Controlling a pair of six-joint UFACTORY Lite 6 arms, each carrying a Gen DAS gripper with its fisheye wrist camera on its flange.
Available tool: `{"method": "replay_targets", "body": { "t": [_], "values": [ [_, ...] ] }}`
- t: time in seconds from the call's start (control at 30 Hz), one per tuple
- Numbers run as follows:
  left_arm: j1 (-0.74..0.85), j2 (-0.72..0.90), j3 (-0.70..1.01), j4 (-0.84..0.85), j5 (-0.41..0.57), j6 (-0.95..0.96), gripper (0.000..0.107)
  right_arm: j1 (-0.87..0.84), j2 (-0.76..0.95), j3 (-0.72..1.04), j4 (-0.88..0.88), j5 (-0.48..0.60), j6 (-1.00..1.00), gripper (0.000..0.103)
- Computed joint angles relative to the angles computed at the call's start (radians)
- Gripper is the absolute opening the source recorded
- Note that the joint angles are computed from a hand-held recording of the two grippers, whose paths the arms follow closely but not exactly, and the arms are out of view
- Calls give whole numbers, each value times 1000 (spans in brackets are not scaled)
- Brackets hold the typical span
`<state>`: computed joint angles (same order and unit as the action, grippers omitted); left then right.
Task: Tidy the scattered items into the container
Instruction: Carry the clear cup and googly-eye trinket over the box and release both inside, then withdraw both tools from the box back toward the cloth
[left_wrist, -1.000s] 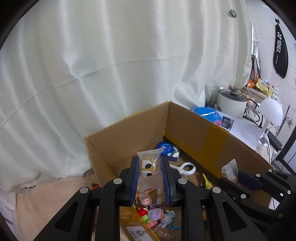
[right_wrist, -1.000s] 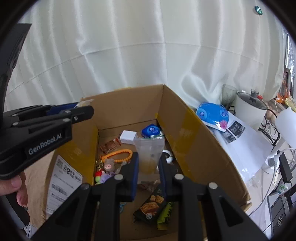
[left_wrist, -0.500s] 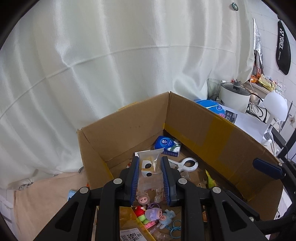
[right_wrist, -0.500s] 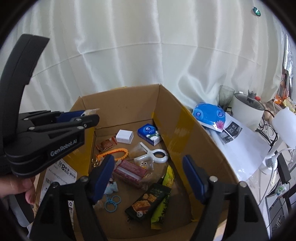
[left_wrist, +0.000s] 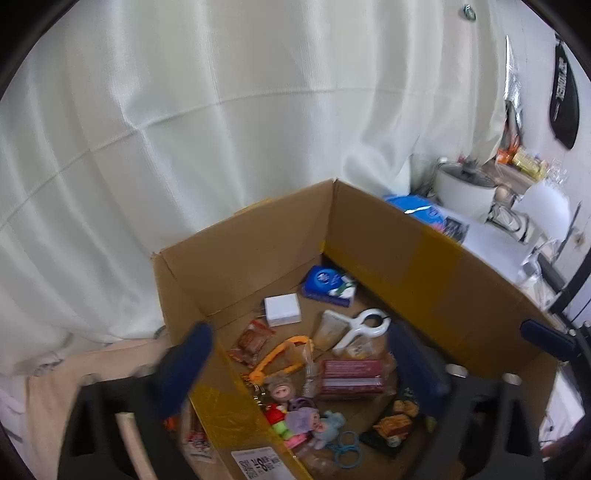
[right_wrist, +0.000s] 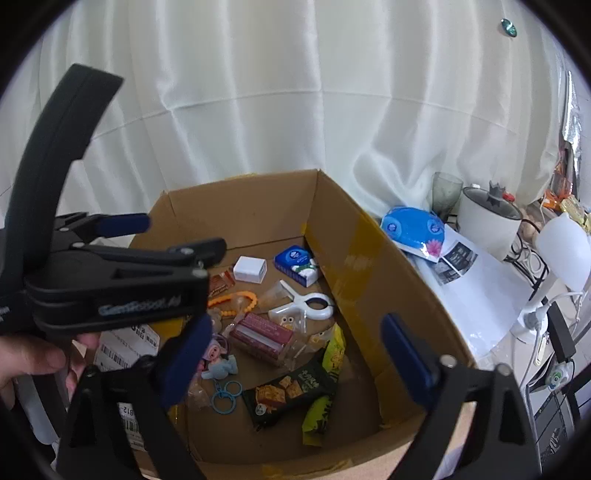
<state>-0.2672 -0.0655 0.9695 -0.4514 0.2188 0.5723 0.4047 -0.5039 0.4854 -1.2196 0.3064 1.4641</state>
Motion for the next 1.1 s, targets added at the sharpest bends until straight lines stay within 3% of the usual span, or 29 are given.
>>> {"method": "replay_targets", "body": {
  "t": [0.13,0.3,0.47,0.67,0.77,0.87,1.0,1.1],
  "values": [
    [50,-92,-32,-23,11,14,103,38,13,22,25,74,-17,103],
    [222,-210,-75,-242,96,281,103,143,-29,23,-2,175,51,103],
    [554,-268,-102,-511,238,659,103,397,-53,82,-45,352,168,103],
    [959,-156,-45,-690,403,980,103,685,108,236,-162,491,361,103],
    [1089,-76,-14,-752,437,1111,103,749,247,327,-218,490,421,103],
    [1168,12,20,-791,458,1204,103,759,427,436,-257,413,474,103],
    [1194,120,46,-839,452,1303,103,760,613,533,-317,359,560,103],
    [1179,213,39,-970,434,1478,103,740,734,586,-354,313,625,103]
  ]
}}
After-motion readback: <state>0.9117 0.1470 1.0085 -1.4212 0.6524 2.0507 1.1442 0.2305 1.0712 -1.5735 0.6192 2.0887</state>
